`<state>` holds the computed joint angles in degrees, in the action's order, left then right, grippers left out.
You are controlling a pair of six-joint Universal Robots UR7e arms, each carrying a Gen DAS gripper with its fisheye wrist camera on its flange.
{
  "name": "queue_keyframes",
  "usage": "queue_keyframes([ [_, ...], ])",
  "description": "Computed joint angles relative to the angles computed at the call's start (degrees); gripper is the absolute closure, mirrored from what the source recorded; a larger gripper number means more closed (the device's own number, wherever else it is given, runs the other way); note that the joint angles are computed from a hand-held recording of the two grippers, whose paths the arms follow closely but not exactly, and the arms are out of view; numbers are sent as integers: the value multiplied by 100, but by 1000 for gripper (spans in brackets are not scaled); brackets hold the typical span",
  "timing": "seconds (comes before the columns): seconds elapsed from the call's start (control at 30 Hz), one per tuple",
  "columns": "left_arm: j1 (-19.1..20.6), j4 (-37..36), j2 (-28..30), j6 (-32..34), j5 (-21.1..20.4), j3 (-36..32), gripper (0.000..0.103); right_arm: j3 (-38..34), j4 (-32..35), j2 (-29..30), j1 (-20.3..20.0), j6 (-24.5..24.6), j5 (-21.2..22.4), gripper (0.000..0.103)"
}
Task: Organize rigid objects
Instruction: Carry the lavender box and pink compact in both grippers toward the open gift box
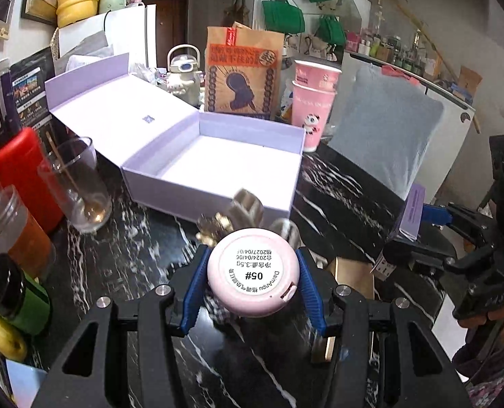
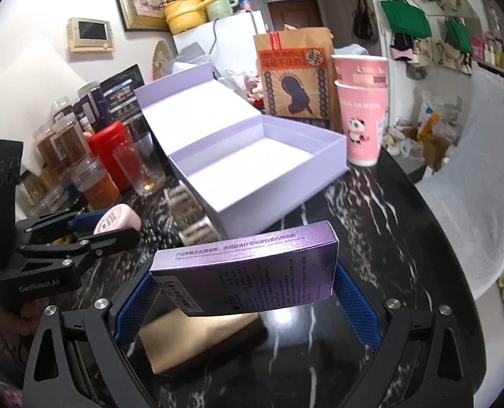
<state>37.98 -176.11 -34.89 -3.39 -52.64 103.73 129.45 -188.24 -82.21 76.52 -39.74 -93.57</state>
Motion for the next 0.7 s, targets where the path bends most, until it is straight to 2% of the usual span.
queue_keyframes([
  [0.7, 381, 578, 343, 399, 46, -1455, 53, -1302, 687, 692, 494, -52, -41, 5],
])
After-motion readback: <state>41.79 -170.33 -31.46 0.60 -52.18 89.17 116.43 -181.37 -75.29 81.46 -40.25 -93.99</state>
